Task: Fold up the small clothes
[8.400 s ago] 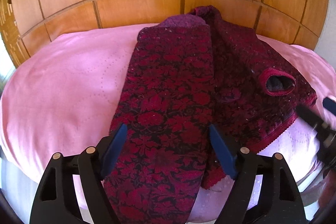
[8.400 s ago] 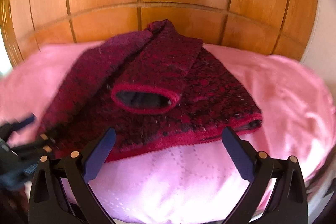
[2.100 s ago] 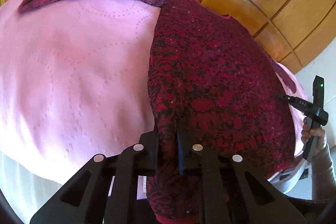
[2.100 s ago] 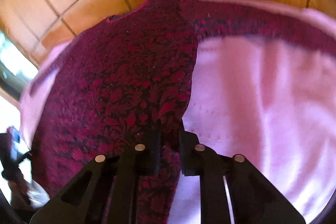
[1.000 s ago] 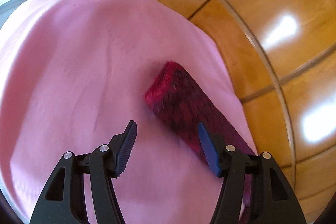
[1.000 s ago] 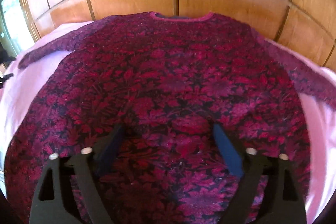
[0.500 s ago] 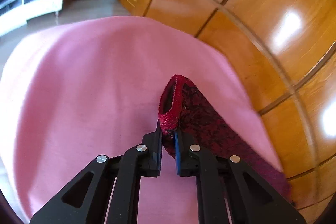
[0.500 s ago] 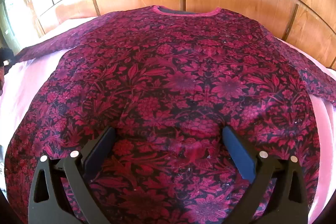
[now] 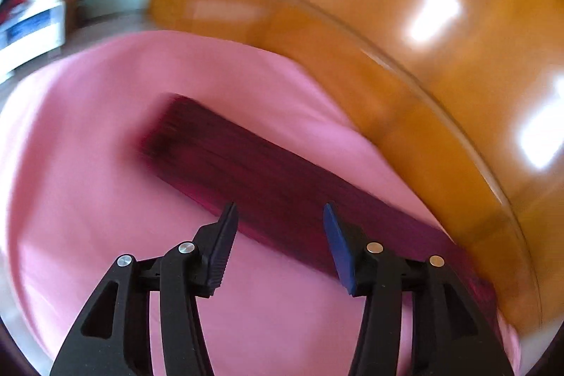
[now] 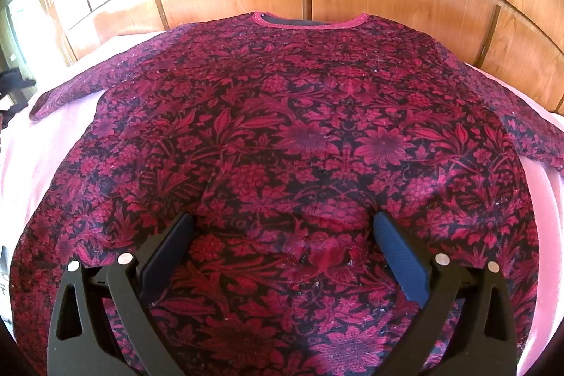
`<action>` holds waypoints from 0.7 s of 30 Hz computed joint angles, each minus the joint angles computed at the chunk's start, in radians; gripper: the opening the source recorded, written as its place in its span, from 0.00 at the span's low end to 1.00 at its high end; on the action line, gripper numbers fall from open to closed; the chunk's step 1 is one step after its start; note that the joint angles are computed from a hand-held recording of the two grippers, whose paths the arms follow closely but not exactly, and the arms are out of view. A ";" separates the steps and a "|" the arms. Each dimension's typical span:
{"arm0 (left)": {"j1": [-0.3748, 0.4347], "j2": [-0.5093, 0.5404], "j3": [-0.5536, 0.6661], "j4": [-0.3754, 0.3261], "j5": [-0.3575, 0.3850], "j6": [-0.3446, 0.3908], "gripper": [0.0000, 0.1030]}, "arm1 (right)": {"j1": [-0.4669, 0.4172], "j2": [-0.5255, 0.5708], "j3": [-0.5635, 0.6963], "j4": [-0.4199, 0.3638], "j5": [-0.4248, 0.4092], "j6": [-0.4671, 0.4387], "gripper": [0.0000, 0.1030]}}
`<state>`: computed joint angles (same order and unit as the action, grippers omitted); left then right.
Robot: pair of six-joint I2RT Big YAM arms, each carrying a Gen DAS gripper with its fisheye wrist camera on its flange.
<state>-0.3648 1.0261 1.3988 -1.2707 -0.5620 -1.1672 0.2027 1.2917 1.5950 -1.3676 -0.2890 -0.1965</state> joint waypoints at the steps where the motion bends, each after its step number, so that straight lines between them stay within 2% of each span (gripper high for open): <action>1: -0.072 0.029 0.017 0.028 -0.003 0.017 0.47 | -0.004 0.002 0.006 -0.006 -0.005 0.000 0.98; 3: -0.196 0.090 0.044 0.114 0.042 0.073 0.47 | -0.030 0.008 0.025 -0.023 -0.053 0.014 0.96; 6: -0.333 0.205 0.098 0.183 0.099 0.148 0.47 | -0.131 0.027 0.068 -0.074 -0.206 0.085 0.76; 7: -0.362 0.236 0.113 0.194 0.119 0.171 0.47 | -0.173 0.039 0.087 -0.097 -0.256 0.106 0.70; 10: -0.439 0.340 0.170 0.198 0.168 0.243 0.47 | -0.330 0.076 0.139 -0.108 -0.341 0.201 0.63; 12: -0.465 0.388 0.200 0.182 0.183 0.262 0.47 | -0.451 0.122 0.185 -0.094 -0.397 0.276 0.60; 16: -0.480 0.398 0.182 0.172 0.167 0.265 0.50 | -0.633 0.254 0.291 -0.023 -0.405 0.468 0.57; 19: -0.475 0.392 0.160 0.206 0.191 0.241 0.50 | -0.706 0.385 0.391 0.017 -0.403 0.625 0.56; 21: -0.472 0.375 0.132 0.229 0.199 0.238 0.50 | -0.723 0.448 0.447 0.038 -0.375 0.706 0.51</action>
<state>-0.8366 1.4015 1.5304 -1.0416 -0.3627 -0.9292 -0.5199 1.7396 2.0421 -1.3300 -0.6641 0.5093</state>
